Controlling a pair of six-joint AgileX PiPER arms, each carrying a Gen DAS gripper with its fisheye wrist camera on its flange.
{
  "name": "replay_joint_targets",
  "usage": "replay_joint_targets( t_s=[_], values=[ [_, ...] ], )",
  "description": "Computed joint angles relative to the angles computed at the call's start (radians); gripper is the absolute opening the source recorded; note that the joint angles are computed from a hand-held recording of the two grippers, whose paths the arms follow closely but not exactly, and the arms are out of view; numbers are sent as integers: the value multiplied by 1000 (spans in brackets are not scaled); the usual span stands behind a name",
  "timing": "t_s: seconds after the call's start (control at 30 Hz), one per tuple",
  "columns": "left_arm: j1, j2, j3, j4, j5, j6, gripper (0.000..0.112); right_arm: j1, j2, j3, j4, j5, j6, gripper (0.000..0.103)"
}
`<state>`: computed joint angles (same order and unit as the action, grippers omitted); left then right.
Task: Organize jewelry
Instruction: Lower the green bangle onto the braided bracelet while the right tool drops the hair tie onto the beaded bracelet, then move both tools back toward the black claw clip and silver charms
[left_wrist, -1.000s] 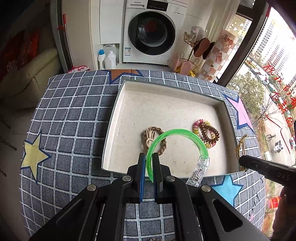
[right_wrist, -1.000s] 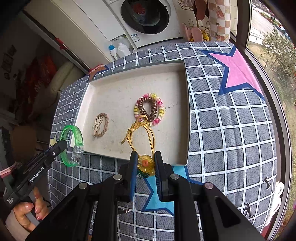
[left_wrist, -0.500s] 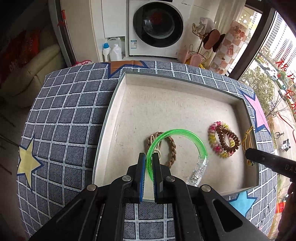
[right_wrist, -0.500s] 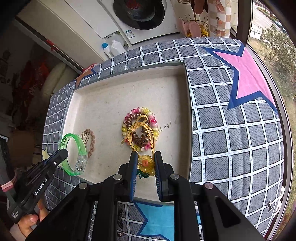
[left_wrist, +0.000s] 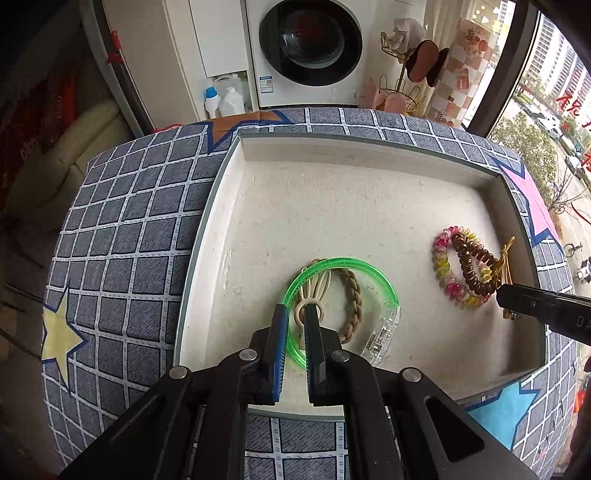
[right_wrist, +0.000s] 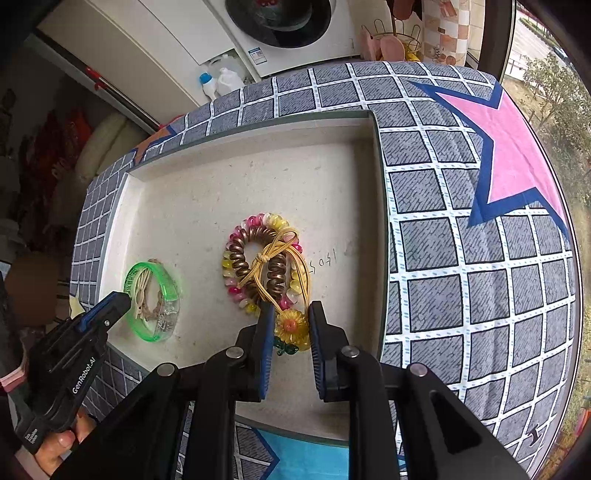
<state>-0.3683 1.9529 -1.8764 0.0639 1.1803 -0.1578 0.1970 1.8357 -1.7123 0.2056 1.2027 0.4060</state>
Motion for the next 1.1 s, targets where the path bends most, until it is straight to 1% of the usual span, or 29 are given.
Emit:
replay_joint_targets(
  t_s=[0.1,0.17,0.23,0.27,0.4,0.53,0.67,0.8,0.83,0.87,0.9,0.93,1.0,1.1],
  values=[
    [-2,4,-5,6,5,-9,20,-5,3,3,12,-2,-7,21],
    [-6,3,-9,16,11,-14,20,-7,6,2,17,1,-10,29],
    [-7,1,-12,18,17,-13,20,-12,2,10,32,-5,-18,51],
    [-7,-3,-11,14,17,-10,20,-15,-6,20,36,-13,-21,54],
    [-13,-32,8,23,-4,-11,20,-21,-27,36,50,-26,-23,57],
    [-16,-65,24,23,-13,-9,20,-35,-65,62,84,-47,-23,67],
    [-15,-107,50,16,-10,-7,20,-36,-113,84,108,-57,-16,70],
    [-10,-173,113,7,-22,6,20,-27,-174,117,130,-58,-18,80],
    [-7,-190,130,2,-25,12,20,-25,-189,127,140,-56,-20,80],
    [-6,-207,147,3,-26,11,29,-24,-205,138,149,-52,-21,80],
    [-2,-223,163,0,-25,12,48,-20,-221,147,150,-47,-16,80],
    [0,-244,183,6,-28,-2,101,-13,-236,155,149,-43,-8,80],
    [-6,-319,261,48,-82,-53,103,2,-270,176,146,-39,9,80],
    [11,-367,297,25,-58,-34,103,32,-325,216,135,-32,39,81]
  ],
)
